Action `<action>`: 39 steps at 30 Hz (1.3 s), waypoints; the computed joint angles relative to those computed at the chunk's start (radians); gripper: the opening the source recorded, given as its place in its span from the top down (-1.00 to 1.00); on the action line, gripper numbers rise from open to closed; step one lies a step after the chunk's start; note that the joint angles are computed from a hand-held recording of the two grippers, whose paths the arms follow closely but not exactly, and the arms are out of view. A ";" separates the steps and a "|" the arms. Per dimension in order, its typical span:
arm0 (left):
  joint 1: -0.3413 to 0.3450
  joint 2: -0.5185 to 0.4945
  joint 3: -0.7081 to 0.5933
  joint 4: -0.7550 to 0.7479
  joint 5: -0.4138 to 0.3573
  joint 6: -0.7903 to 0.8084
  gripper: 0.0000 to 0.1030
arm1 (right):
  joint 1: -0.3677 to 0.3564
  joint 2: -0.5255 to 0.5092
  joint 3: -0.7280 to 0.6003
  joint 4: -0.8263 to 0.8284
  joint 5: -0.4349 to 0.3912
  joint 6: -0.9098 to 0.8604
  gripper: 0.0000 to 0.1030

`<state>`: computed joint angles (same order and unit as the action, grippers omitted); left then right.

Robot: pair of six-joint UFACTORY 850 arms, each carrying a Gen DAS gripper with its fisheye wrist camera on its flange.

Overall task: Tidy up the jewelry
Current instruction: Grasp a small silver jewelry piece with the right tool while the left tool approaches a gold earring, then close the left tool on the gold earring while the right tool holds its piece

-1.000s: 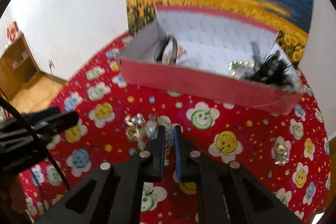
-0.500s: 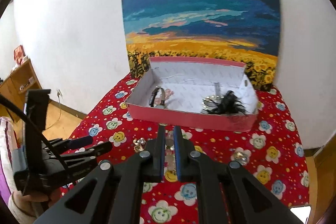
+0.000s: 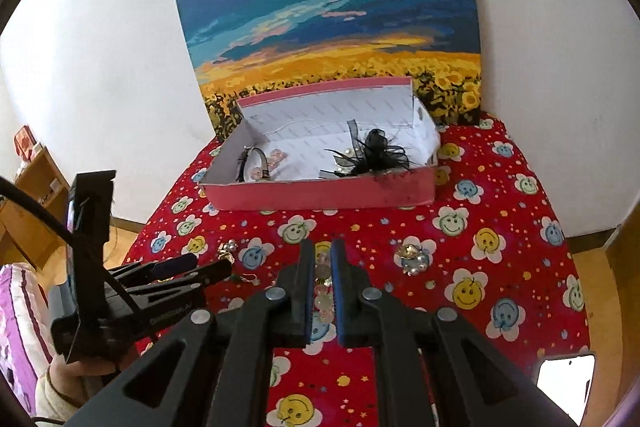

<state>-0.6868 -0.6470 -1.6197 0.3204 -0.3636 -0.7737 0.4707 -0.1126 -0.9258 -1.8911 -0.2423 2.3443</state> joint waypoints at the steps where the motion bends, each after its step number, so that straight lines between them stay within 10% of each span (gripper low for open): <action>1: 0.000 -0.008 -0.010 0.007 -0.004 -0.009 0.20 | -0.008 0.003 0.008 -0.063 0.010 0.064 0.82; 14: -0.016 -0.069 -0.086 0.107 -0.057 -0.064 0.89 | -0.055 0.001 0.033 -0.453 0.057 0.470 0.82; 39: -0.022 0.133 0.092 0.256 0.107 -0.215 1.00 | -0.019 0.068 0.074 -0.407 0.018 0.425 0.82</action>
<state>-0.7092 -0.5141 -1.5272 0.5761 -0.2567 -0.9885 0.4516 -0.0445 -0.8523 -2.2980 -0.2247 2.7694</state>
